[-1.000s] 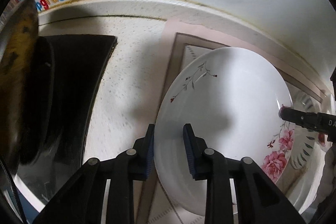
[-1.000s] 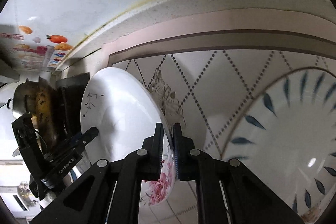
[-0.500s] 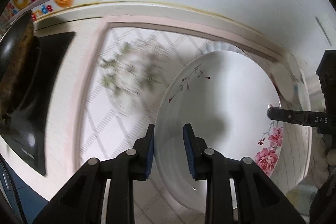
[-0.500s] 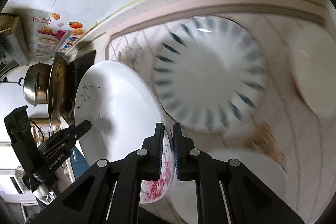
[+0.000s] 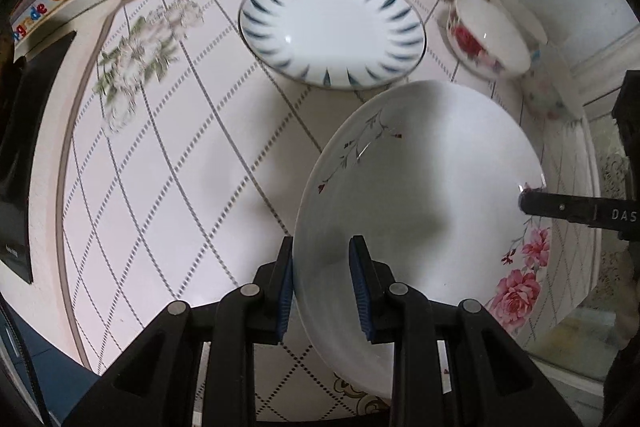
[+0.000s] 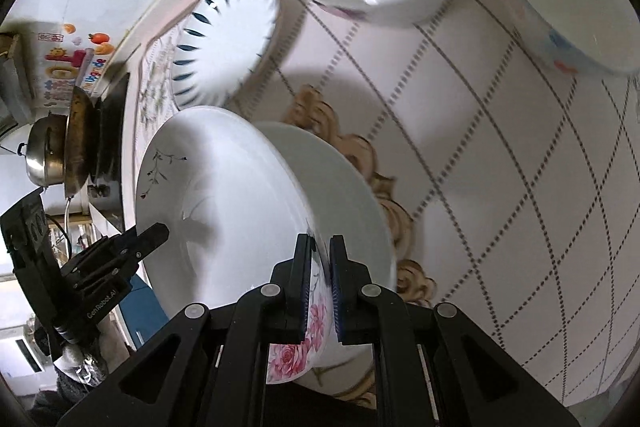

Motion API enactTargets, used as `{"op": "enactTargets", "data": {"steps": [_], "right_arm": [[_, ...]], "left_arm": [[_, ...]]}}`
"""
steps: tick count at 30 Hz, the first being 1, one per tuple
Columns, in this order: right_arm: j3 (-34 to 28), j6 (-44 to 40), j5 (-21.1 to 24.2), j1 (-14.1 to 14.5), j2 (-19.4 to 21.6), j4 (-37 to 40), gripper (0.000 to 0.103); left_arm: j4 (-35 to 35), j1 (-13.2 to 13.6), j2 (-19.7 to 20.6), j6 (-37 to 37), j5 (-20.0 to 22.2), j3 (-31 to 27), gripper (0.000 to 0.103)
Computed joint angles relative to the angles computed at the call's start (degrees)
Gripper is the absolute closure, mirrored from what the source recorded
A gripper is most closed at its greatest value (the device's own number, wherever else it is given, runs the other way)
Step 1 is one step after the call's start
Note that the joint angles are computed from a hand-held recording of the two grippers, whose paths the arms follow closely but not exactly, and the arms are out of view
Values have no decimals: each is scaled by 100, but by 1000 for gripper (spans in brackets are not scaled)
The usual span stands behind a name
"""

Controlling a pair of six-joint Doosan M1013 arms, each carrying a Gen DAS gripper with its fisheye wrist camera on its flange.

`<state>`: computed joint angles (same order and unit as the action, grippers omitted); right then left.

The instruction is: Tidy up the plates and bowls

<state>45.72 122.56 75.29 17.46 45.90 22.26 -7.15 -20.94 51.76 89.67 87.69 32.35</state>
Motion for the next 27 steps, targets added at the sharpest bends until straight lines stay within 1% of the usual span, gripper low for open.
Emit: {"op": "enactTargets", "data": {"steps": [2,7,18,22,27], "right_arm": [[241,-80,-121,-20,-99,16,92],[409,-173,-191,-40,-135,35,92],[319,-275,-85,-13,-30,-15,92],[268,-269,-58,3,3,-60,92],[246,-267,-30,26,6,-139,92]], "left_arm": [[63,-33,-21,-27,-5,93,79],[192,-78,-28,-63,0,176,79],[453,-160,-11,-53,51,226,79],[533,-193,-71,-32,-67,351,79],[635,-232,-78,2,-84,345,79]]}}
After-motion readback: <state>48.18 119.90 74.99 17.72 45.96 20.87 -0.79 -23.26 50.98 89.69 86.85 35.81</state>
